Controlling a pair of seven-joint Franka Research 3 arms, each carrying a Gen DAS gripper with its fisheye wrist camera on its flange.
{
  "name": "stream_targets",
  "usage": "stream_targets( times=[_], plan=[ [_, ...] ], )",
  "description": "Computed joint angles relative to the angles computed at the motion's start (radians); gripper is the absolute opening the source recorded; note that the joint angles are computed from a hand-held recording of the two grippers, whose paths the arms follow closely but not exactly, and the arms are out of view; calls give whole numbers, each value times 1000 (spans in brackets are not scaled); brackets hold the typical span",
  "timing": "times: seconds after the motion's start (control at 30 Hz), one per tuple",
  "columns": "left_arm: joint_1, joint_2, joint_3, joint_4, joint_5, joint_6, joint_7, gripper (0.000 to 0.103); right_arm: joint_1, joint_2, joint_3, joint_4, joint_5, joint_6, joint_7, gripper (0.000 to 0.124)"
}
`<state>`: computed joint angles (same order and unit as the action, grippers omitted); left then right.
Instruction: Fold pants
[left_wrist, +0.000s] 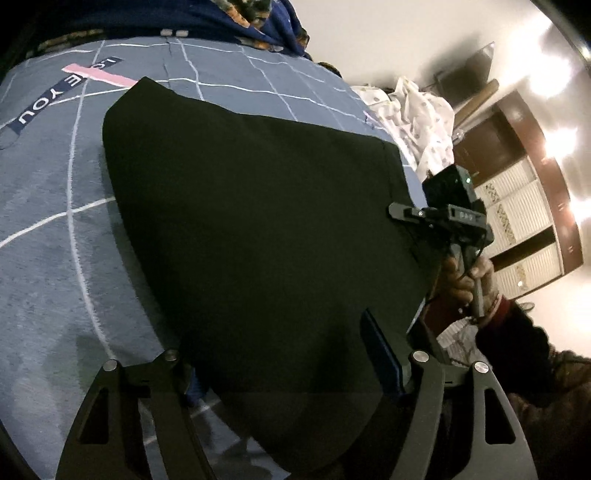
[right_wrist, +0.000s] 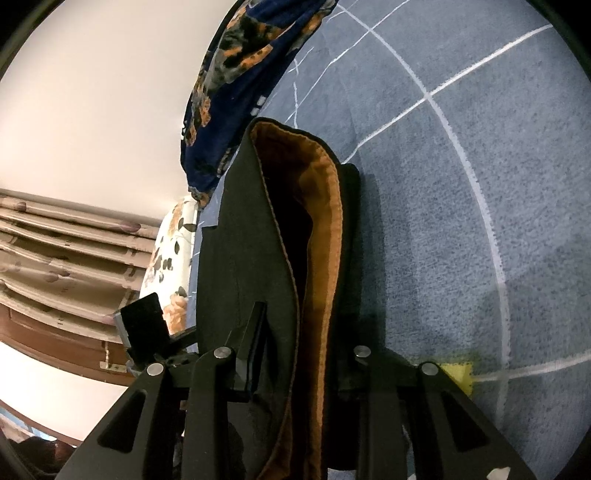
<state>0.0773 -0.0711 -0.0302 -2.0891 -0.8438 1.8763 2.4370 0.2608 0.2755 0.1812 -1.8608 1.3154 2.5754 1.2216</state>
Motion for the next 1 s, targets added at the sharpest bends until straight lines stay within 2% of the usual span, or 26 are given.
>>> stream_targets(
  times=[0.1,0.3,0.4,0.5,0.57,0.67,0.77,0.9,1.0],
  plan=[
    [2,9,-1,2,-23,1,-20,71,0,-1,-3,0,-17,-10,13,24],
    [-42,-62,-26,-87,-21,180,0,71,-12,6,-5,10,-19,-63,41,24],
    [-64,-71,-20,-97,-4,213,-15,69,-20,15,-5,19,-3,-82,49,25],
    [-71,-70,-11,-105,-8,242,-34,55,-11,19,-6,26,-26,-68,77,26],
    [-74,-73,-8,-115,-1,271,-54,38,-1,18,-5,25,-42,-35,85,25],
    [-71,-69,2,-109,-8,265,-79,27,5,16,10,26,-12,6,58,22],
    [-79,-90,0,-117,-12,284,-75,20,16,8,13,38,-17,28,47,20],
    [-85,-91,13,-104,-34,259,-60,19,19,4,10,37,-34,27,69,20],
    [-78,-58,9,-75,6,235,-99,19,22,9,7,31,-50,26,99,20]
  ],
)
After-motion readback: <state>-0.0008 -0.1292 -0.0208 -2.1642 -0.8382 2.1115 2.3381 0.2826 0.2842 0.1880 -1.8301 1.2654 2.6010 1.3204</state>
